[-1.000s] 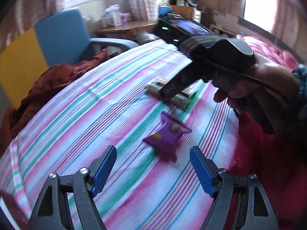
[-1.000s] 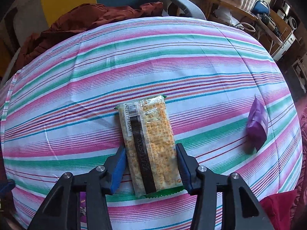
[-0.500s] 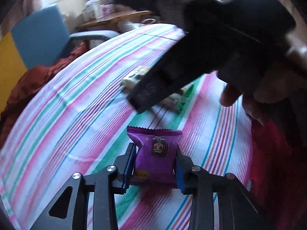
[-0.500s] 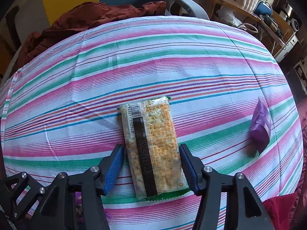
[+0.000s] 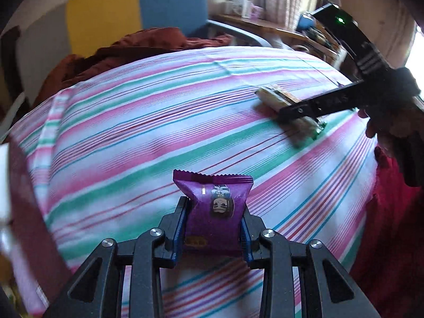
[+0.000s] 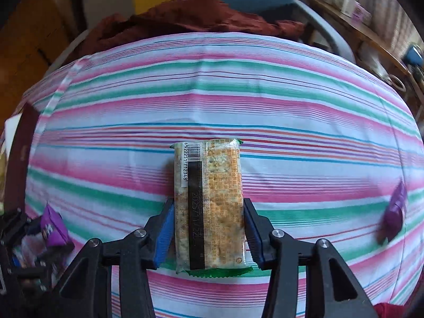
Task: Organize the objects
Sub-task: 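Carry the cracker packet and purple packet toward the gold tray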
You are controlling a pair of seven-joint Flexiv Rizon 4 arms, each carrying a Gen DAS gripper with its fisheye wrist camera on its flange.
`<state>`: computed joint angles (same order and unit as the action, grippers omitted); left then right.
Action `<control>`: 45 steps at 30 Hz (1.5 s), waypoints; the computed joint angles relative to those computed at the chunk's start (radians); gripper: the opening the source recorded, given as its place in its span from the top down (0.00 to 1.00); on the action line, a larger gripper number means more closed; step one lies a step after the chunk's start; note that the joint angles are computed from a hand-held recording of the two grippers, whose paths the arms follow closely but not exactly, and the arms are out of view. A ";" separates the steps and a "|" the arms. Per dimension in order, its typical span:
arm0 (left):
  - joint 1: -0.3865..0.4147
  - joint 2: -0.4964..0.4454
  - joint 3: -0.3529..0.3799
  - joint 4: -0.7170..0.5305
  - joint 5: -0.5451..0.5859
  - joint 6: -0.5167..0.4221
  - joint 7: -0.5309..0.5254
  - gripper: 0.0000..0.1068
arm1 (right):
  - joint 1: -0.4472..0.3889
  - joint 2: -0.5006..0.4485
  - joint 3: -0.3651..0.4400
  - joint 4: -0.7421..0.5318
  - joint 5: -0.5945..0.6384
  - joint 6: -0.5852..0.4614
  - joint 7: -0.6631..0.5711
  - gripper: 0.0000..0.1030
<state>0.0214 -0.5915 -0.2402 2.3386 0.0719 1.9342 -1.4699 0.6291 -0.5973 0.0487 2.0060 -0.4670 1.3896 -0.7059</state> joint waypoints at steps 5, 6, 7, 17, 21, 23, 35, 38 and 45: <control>-0.094 -0.007 0.088 0.013 -0.036 0.069 -0.002 0.67 | -0.019 -0.026 0.018 -0.040 -0.006 -0.025 -0.058 0.53; -0.103 -0.010 0.096 0.016 -0.038 0.081 -0.002 0.67 | -0.014 -0.031 0.009 -0.042 -0.010 -0.026 -0.059 0.53; -0.109 -0.017 0.101 0.008 -0.042 0.086 0.001 0.67 | -0.007 -0.029 0.001 -0.038 -0.013 -0.027 -0.055 0.53; -0.137 -0.029 0.122 0.002 -0.067 0.105 0.014 0.67 | -0.001 -0.076 0.001 -0.130 -0.018 -0.082 -0.067 0.53; -0.153 -0.024 0.135 0.005 -0.081 0.104 0.019 0.67 | 0.003 -0.081 -0.001 -0.136 -0.018 -0.083 -0.065 0.53; -0.173 -0.015 0.148 0.007 -0.100 0.092 0.023 0.68 | 0.004 -0.081 -0.004 -0.136 -0.019 -0.081 -0.063 0.53; -0.089 0.105 0.101 0.086 -0.047 0.116 -0.032 0.68 | 0.004 -0.078 0.000 -0.136 -0.013 -0.089 -0.038 0.53; -0.066 0.145 0.098 0.114 -0.020 0.130 -0.051 0.68 | 0.001 -0.080 0.013 -0.154 -0.002 -0.129 -0.038 0.53; 0.016 0.222 0.090 0.181 0.053 0.153 -0.119 0.68 | 0.007 -0.100 0.066 -0.226 0.029 -0.230 -0.047 0.53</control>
<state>0.0374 -0.3692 -0.1507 2.5201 0.1248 2.0877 -1.5890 0.6358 -0.6970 0.1143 1.7801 -0.4380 1.1599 -0.7532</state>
